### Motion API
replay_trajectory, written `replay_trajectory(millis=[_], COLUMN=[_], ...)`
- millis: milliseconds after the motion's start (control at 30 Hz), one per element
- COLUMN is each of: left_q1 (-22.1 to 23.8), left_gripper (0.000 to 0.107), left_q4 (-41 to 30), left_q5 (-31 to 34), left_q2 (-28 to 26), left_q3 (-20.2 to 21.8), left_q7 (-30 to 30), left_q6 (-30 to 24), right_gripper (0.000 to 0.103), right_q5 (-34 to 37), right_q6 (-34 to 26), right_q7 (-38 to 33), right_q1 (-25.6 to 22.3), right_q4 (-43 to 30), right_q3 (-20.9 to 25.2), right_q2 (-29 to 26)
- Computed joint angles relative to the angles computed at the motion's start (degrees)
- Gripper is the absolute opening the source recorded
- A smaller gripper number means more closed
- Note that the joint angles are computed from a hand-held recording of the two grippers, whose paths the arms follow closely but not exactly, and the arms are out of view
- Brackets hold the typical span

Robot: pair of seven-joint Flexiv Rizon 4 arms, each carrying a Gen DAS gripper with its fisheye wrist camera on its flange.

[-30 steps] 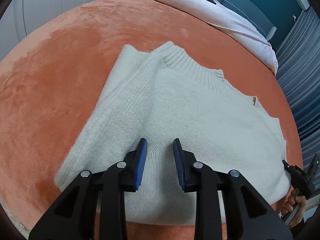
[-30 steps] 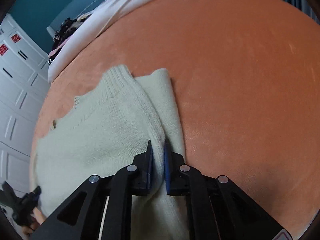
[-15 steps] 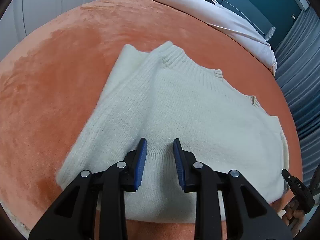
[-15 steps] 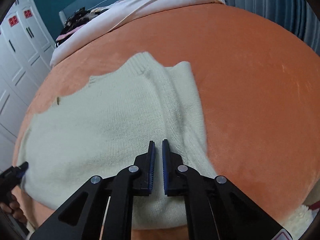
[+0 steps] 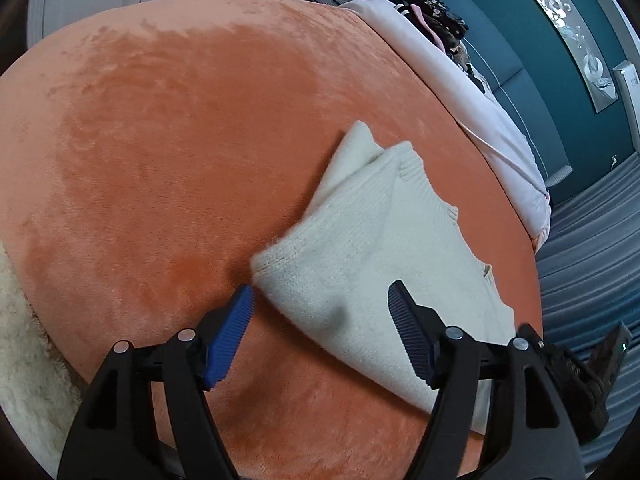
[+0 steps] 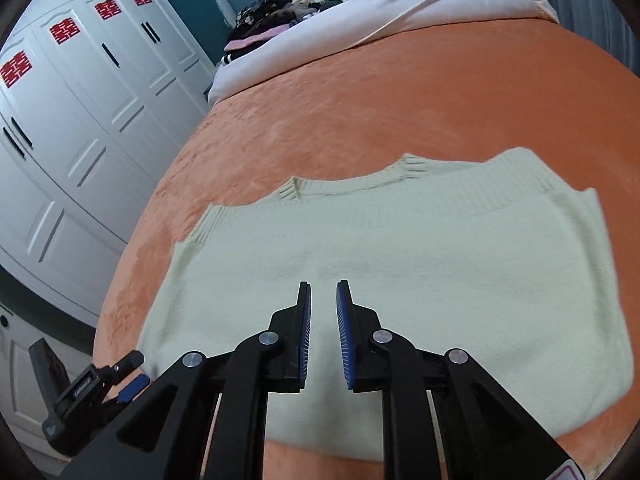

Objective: Fold small clothes

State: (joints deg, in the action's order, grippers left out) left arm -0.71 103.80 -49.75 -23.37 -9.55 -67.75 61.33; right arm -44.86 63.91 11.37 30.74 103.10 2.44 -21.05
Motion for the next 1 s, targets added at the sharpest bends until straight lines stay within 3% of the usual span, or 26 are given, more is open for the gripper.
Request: replay_trajectory(millis=[133, 200, 300, 400, 500, 567, 633, 700, 733, 833, 867, 1000], left_q1=[0.7, 1.1, 1.8, 1.1, 0.4, -0.2, -0.2, 0.6, 0.9, 2.0, 1.6, -2.0], left_gripper=[0.074, 0.074, 0.075, 0.083, 0.090, 0.091, 0.090, 0.058, 0.029, 0.025, 0.024, 0.022], left_q4=[-0.2, -0.5, -0.6, -1.7, -3.4, -4.7, -5.5, -6.6, -7.8, -6.9, -6.7, -7.4], left_q5=[0.1, -0.1, -3.8, -4.0, -1.9, 0.1, 1.3, 1.0, 1.7, -3.7, -4.7, -8.6], left_q2=[-0.4, -0.9, -1.8, -3.1, -4.1, -5.2, -5.8, -6.4, -6.9, -4.7, -3.4, 2.0], left_q3=[0.7, 0.9, -0.5, -0.8, -0.9, -0.5, -0.6, -1.8, -1.9, -4.6, -5.1, -7.6], left_q7=[-1.4, -3.2, -2.9, -3.6, -4.6, -6.4, -8.1, -7.7, -8.4, -4.7, -2.2, 9.6], left_q6=[-1.5, -2.3, -1.5, -0.5, 0.0, 0.1, 0.4, -0.7, -2.7, -1.6, -0.7, 0.0], right_gripper=[0.005, 0.004, 0.007, 0.007, 0.003, 0.002, 0.002, 0.002, 0.003, 0.006, 0.013, 0.016], right_q5=[15.6, 15.5, 18.6, 16.1, 21.4, 19.2, 18.9, 18.9, 18.8, 18.3, 17.6, 1.3], right_q6=[-7.0, -4.5, -7.6, -6.9, -12.7, -9.1, -9.9, -10.2, -9.1, -1.4, 1.0, 10.3], right_q7=[-12.9, -12.2, -14.1, -12.8, -18.8, -18.6, -19.4, -20.2, -20.3, -15.5, -13.0, 5.8], right_q1=[-2.9, -1.5, -1.0, 0.3, -1.2, -1.0, -0.7, -0.6, -0.6, -0.6, -0.2, 5.3], right_q4=[-10.9, -10.2, -10.1, -9.7, -14.1, -12.7, -13.8, -13.7, -13.2, -7.3, -5.2, 8.1], right_q3=[4.8, 2.5, 3.0, 0.9, 3.4, 1.6, 1.1, 1.1, 1.0, -0.3, -1.1, -9.7], right_q2=[-9.4, -10.0, -7.1, -5.8, -9.0, -10.2, -10.8, -10.5, -10.3, -7.1, -5.8, 2.9])
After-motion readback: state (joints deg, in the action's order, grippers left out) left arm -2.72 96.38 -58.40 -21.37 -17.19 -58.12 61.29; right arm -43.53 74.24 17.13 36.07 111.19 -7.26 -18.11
